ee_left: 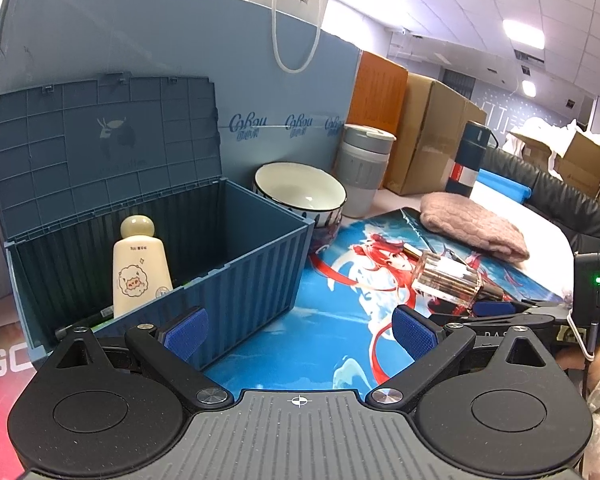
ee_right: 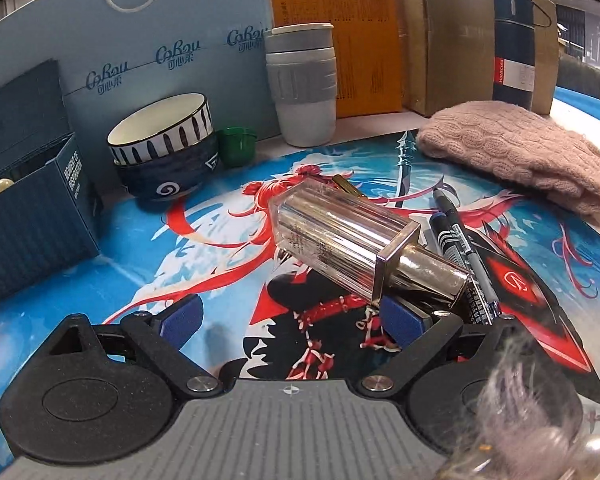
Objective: Organize rigid objects
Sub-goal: 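Move the right gripper over the clear glass perfume bottle on the mat, then close the right gripper on the clear perfume bottle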
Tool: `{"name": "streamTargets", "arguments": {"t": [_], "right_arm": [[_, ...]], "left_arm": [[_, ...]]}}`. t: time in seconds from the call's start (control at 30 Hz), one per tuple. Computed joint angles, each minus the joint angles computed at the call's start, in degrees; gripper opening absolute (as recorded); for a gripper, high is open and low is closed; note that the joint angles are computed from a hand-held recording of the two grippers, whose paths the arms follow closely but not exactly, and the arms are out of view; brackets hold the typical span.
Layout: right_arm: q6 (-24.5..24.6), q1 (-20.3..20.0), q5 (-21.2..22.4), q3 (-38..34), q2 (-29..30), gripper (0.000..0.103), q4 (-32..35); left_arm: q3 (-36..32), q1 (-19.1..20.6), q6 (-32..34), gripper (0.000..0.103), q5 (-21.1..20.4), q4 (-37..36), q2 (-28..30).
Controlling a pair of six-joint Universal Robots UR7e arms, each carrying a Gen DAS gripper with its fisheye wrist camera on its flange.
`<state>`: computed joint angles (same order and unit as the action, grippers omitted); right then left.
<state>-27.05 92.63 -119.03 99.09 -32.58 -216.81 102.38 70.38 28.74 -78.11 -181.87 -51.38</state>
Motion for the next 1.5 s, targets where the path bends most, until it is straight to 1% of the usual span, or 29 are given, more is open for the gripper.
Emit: {"name": "streamTargets", "arguments": {"t": [0.07,0.1,0.13,0.2,0.23,0.27,0.3,0.33,0.4,0.43,0.5,0.57,0.63,0.67,0.73,0.77,0.8,0.9,0.97,1.03,1.07,1.13,1.2,1.27,1.33,1.43,1.47,1.5], "right_arm": [[0.03,0.11,-0.27,-0.15,-0.02,0.093,-0.13],[0.01,0.12,-0.16,0.00,-0.34,0.086,-0.01],[-0.29,-0.02,1.39,0.97,-0.99,0.083,-1.21],[-2.00,-0.83,6.56,2.98,-2.40,0.084,-5.07],[-3.17,-0.95,7.88,3.40,-3.01,0.084,-6.26],[-4.50,-0.83,7.87,3.16,-3.37,0.084,-6.79],[-6.44,-0.67,7.26,2.37,-3.56,0.087,-6.52],[-8.98,-0.70,6.84,1.40,-3.83,0.091,-4.91],[-14.06,-0.94,5.13,-1.12,-4.04,0.092,0.14],[-15.85,-0.95,3.48,-2.79,-3.69,0.092,2.45],[-17.38,-1.04,1.13,-5.72,-2.85,0.091,5.95],[-17.05,-1.12,0.08,-7.59,-2.30,0.089,9.30],[-18.08,-0.81,-1.66,-9.85,-0.91,0.087,10.72],[-18.37,-0.74,-1.80,-10.27,-0.52,0.085,10.95],[-17.21,-0.76,-1.47,-10.96,-0.21,0.072,12.37],[-16.28,-0.79,-1.36,-11.36,-0.04,0.069,13.16],[-16.02,-0.69,-1.93,-12.12,0.67,0.067,12.81],[-15.63,-0.02,-4.13,-13.35,2.24,0.067,10.92],[-14.07,0.57,-5.52,-13.58,2.55,0.063,10.79],[-11.73,1.17,-6.47,-13.05,2.23,0.053,11.21],[-10.41,1.44,-6.71,-12.52,1.92,0.050,11.49],[-7.93,1.90,-6.95,-11.50,1.25,0.042,12.38],[-4.74,2.23,-6.99,-10.60,0.49,0.039,13.78],[-1.73,2.54,-6.92,-9.96,-0.49,0.038,16.52],[-1.47,2.65,-7.09,-10.54,-0.57,0.037,18.47],[2.64,1.79,-6.23,-11.51,-1.37,0.035,23.98],[3.48,1.50,-5.97,-11.89,-1.25,0.035,24.64],[3.42,1.46,-6.16,-12.27,-0.71,0.036,23.72]], "left_arm": [[0.09,0.03,0.11,0.100,-0.14,-0.12,-0.06],[0.26,0.01,0.11,0.100,-0.13,-0.26,-0.17],[0.33,0.04,0.12,0.100,-0.24,-0.35,-0.25],[0.31,0.17,0.01,0.100,-0.58,-0.27,-0.37],[0.28,0.22,-0.13,0.100,-0.70,-0.22,-0.40],[0.24,0.25,-0.21,0.100,-0.79,-0.11,-0.41],[0.21,0.24,-0.23,0.100,-0.77,0.00,-0.39],[0.20,0.21,-0.19,0.100,-0.68,0.05,-0.38],[0.35,0.13,0.07,0.100,-0.56,-0.11,-0.47],[0.41,0.12,0.30,0.100,-0.67,-0.15,-0.56],[0.56,0.14,0.53,0.100,-0.95,-0.26,-0.75],[0.56,0.17,0.67,0.100,-0.94,-0.36,-0.80],[0.58,0.17,0.58,0.100,-0.80,-0.49,-0.88],[0.55,0.22,0.51,0.100,-0.80,-0.55,-0.92],[0.53,0.31,0.30,0.100,-0.74,-0.66,-1.00],[0.51,0.36,0.20,0.100,-0.66,-0.75,-1.04],[0.42,0.39,0.08,0.100,-0.61,-0.73,-1.06],[0.19,0.62,-0.23,0.100,-1.24,-0.16,-1.36],[0.30,0.64,-0.18,0.100,-1.47,-0.20,-1.60],[0.54,0.60,-0.09,0.100,-1.71,-0.74,-1.82],[0.84,0.55,-0.01,0.100,-1.75,-1.27,-2.01],[1.16,0.53,0.01,0.100,-2.11,-2.01,-2.38],[1.37,0.65,-0.19,0.100,-2.87,-2.56,-2.80],[1.55,0.68,-0.31,0.100,-3.43,-3.11,-3.20],[1.70,0.76,-0.52,0.100,-4.16,-3.47,-3.58],[1.91,0.79,-0.73,0.100,-4.97,-3.93,-4.03],[2.00,0.83,-0.80,0.100,-5.28,-4.14,-4.19],[2.17,0.87,-0.89,0.100,-5.57,-4.36,-4.39]]}}
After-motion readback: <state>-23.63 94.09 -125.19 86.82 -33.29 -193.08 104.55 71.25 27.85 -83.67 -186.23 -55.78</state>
